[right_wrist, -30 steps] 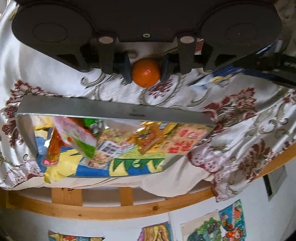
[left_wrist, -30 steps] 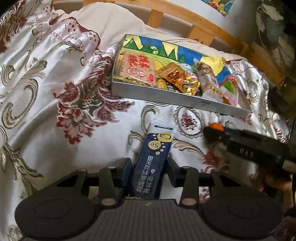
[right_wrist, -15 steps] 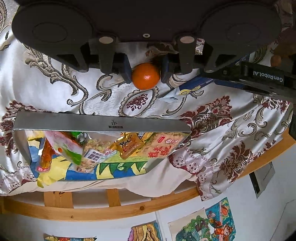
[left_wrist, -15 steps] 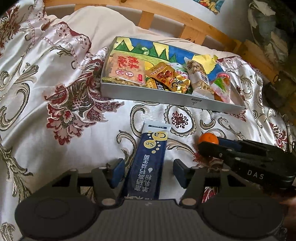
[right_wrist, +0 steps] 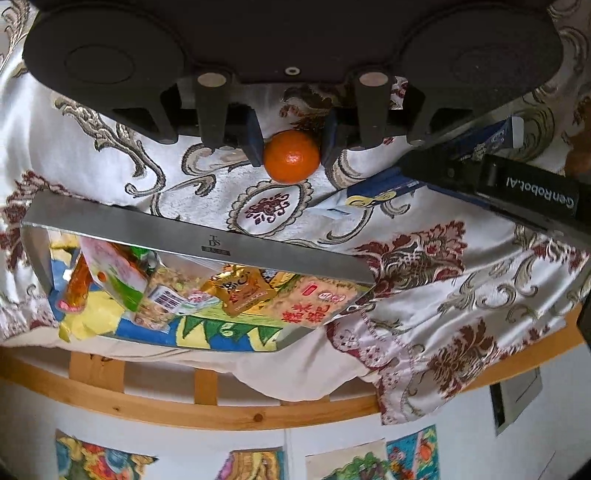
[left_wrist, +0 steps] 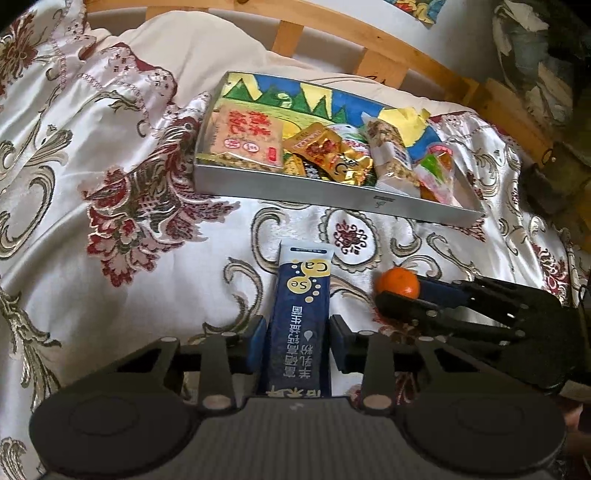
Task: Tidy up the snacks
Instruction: 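Lift both items and carry them over the tray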
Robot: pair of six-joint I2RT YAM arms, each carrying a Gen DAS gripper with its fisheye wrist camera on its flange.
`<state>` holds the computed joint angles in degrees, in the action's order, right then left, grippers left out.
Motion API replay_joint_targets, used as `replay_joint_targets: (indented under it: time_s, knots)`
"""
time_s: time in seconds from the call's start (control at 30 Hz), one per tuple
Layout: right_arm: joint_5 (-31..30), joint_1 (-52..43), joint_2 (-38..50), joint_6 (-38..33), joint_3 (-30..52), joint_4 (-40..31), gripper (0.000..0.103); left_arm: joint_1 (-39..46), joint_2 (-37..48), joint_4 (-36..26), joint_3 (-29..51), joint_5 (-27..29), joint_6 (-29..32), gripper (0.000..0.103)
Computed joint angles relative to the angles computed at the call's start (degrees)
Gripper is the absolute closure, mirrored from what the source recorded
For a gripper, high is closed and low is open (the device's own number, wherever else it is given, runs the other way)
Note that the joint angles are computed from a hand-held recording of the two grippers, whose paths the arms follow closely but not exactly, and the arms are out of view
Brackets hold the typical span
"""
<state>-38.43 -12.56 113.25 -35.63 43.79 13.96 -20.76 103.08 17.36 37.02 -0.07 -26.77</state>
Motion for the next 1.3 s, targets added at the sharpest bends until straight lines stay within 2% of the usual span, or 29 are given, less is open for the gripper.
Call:
replay_joint_targets:
  time_s: [0.33,0.53,0.87,1.07,1.3]
  knots:
    - [1.6,0.7,-0.4,-1.1,-1.6,2.5,0.067,-1.4,-0.7,0.1,-0.1,-1.5,-2.0,0.065]
    - [2.5,1.2,-0.5,-1.7,-2.7,4.4,0.067,-2.1,0.3,-0.8,0.7,-2.1,-1.0,0.065]
    - [1.1,0.5,-0.6,-0.8,-3.3,5.9,0.068,-2.0,0.1,-0.6,0.6,-1.8,-1.9,0.068]
    - [0.3,-0.3,-0.8,-0.1,-4.1,7.7,0.068,-2.5,-0.4,2.2,-0.6,-2.3,-4.2,0.068]
    - [-0.1,-0.9,-0.9,0.6,-5.6,10.9,0.068,-2.0,-1.6,8.8,-3.6,-1.3,-6.0,0.068]
